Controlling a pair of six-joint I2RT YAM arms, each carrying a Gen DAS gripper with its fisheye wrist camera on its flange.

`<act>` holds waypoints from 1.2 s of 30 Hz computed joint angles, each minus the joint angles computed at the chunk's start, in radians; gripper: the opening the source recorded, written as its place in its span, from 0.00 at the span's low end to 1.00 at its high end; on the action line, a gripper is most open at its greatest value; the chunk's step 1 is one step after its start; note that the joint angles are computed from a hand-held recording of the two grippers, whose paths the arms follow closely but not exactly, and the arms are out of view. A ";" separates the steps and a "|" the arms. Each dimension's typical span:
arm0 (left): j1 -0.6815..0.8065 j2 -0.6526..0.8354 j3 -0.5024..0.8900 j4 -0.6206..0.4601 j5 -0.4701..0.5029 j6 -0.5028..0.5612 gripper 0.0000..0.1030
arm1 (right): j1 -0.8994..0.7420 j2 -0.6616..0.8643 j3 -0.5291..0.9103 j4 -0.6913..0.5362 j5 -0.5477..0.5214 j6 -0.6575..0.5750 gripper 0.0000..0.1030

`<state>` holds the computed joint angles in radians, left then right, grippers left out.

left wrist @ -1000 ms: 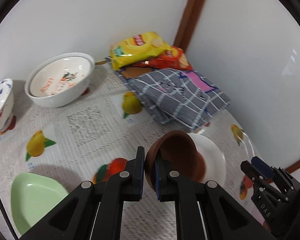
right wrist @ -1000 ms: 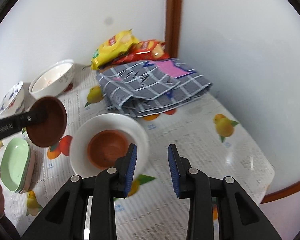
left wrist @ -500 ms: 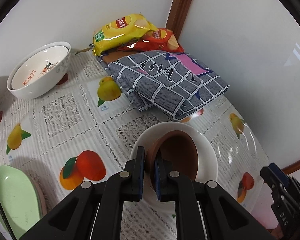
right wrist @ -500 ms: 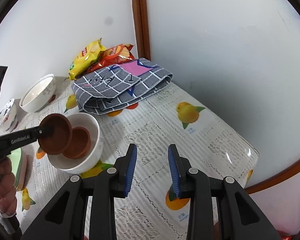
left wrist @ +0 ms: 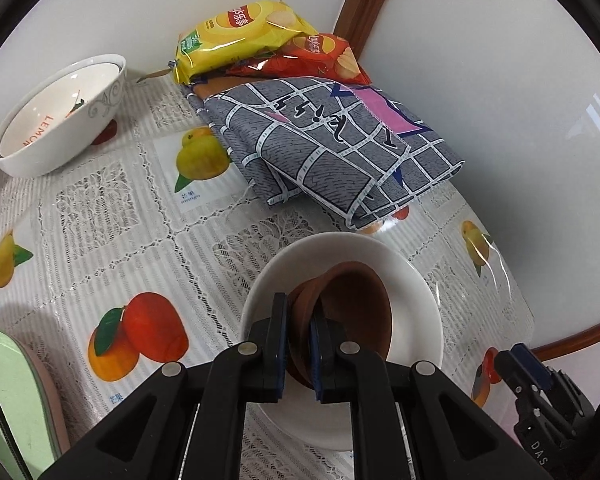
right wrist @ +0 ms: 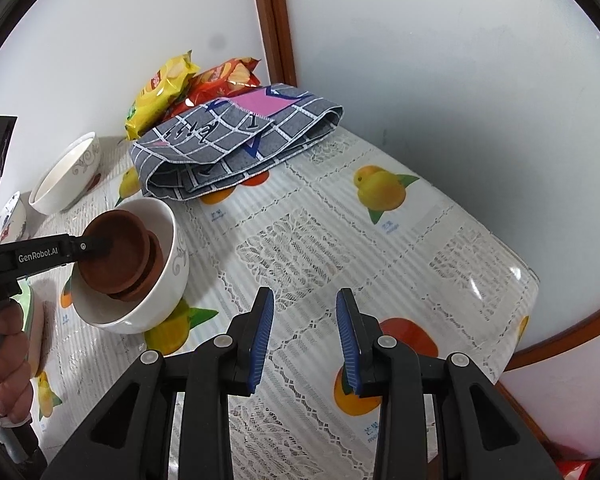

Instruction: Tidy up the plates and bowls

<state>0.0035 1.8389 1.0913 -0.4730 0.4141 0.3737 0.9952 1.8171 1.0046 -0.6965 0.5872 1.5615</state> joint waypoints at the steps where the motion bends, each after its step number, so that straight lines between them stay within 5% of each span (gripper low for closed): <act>1: -0.001 0.003 0.001 0.001 0.002 -0.003 0.10 | -0.001 0.002 -0.001 0.006 -0.003 -0.002 0.32; 15: 0.015 0.025 0.019 -0.042 0.050 -0.008 0.11 | 0.018 -0.005 0.011 -0.024 -0.007 0.009 0.32; 24: 0.041 -0.077 -0.054 -0.036 0.035 0.046 0.21 | 0.078 -0.004 0.067 -0.101 0.004 0.045 0.34; 36: 0.218 -0.345 -0.175 -0.184 0.071 0.180 0.23 | 0.211 0.020 0.248 -0.351 0.068 0.174 0.58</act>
